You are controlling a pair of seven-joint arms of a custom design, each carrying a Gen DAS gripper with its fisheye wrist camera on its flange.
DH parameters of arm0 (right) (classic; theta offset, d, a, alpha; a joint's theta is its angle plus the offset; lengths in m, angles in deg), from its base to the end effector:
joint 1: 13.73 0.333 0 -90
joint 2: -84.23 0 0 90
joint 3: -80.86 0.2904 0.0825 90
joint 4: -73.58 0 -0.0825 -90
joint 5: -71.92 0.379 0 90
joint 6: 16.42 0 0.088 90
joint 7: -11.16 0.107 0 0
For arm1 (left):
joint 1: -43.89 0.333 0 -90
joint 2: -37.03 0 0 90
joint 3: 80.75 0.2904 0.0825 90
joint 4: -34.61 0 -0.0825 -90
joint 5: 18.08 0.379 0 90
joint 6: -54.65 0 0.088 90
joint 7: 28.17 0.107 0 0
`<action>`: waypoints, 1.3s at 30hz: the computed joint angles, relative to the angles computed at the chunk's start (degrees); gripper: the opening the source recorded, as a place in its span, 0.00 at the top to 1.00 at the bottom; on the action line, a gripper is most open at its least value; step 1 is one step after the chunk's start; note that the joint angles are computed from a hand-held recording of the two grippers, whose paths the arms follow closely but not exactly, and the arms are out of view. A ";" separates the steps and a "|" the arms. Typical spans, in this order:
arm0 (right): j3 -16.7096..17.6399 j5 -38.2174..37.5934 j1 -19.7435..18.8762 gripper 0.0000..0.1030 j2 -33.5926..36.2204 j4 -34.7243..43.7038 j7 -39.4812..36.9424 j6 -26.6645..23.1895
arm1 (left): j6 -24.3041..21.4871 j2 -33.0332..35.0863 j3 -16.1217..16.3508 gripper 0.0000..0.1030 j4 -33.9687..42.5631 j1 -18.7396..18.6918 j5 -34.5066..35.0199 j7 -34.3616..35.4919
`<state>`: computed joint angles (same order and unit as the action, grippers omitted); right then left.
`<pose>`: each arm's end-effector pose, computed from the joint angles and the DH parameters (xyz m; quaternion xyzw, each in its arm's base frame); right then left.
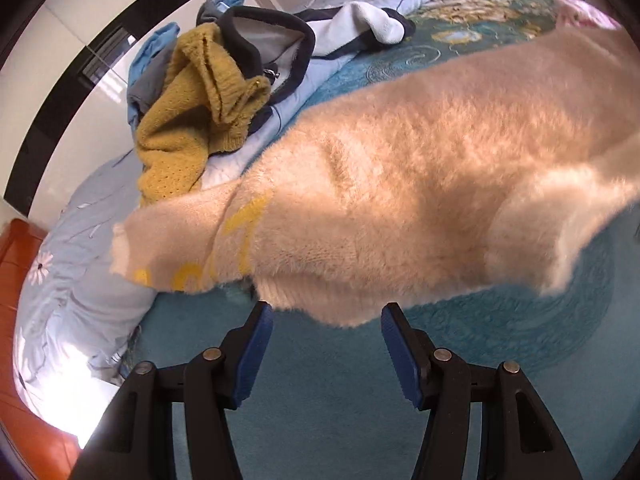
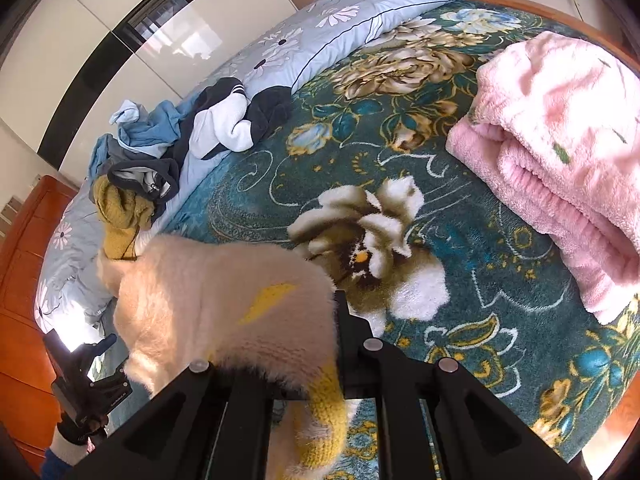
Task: Fold clothes
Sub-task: 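Grasp the sweater with the right gripper while the left gripper holds it up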
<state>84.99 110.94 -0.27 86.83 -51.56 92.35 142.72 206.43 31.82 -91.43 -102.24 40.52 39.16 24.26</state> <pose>0.5524 0.1457 0.3993 -0.6293 0.7063 -0.0136 0.3238 0.4845 -0.1447 0.3589 -0.5143 0.7880 -0.0413 0.3361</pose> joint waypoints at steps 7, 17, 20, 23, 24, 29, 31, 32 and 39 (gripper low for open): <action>0.23 -1.15 -0.11 0.91 1.04 1.07 1.70 -0.27 | -2.65 5.30 0.82 0.41 6.83 -0.13 12.83 -6.51; 0.35 -3.19 0.25 0.91 0.41 1.63 1.90 -0.84 | 5.44 7.22 4.36 0.91 9.74 0.16 4.23 -7.97; 0.56 -1.06 0.36 0.91 -0.39 1.67 -0.78 -0.22 | 8.89 4.58 4.50 0.92 7.65 0.84 3.49 -14.50; 0.65 0.94 0.86 0.91 -1.69 1.72 -3.93 0.66 | 12.31 0.76 4.10 0.92 5.74 2.75 7.19 -24.39; 0.67 1.93 1.15 0.91 -2.31 1.65 -5.44 1.20 | 13.61 -0.87 3.84 0.92 5.19 3.69 8.74 -27.94; 0.06 8.80 3.54 0.91 -6.20 1.73 -14.78 3.57 | 16.46 -11.49 0.27 0.92 2.09 9.59 19.35 -47.29; -0.56 12.15 4.91 0.91 -8.17 1.83 -19.39 4.17 | 16.58 -16.85 -1.08 0.92 0.52 11.45 22.34 -52.41; -0.94 14.09 5.81 0.91 -9.37 1.72 -22.35 4.48 | 16.18 -19.80 -1.82 0.92 -0.38 12.06 23.29 -54.12; -4.21 24.09 12.79 0.91 -18.67 0.26 -39.91 5.02 | 14.43 -41.36 -4.13 0.93 -8.56 12.63 19.21 -51.85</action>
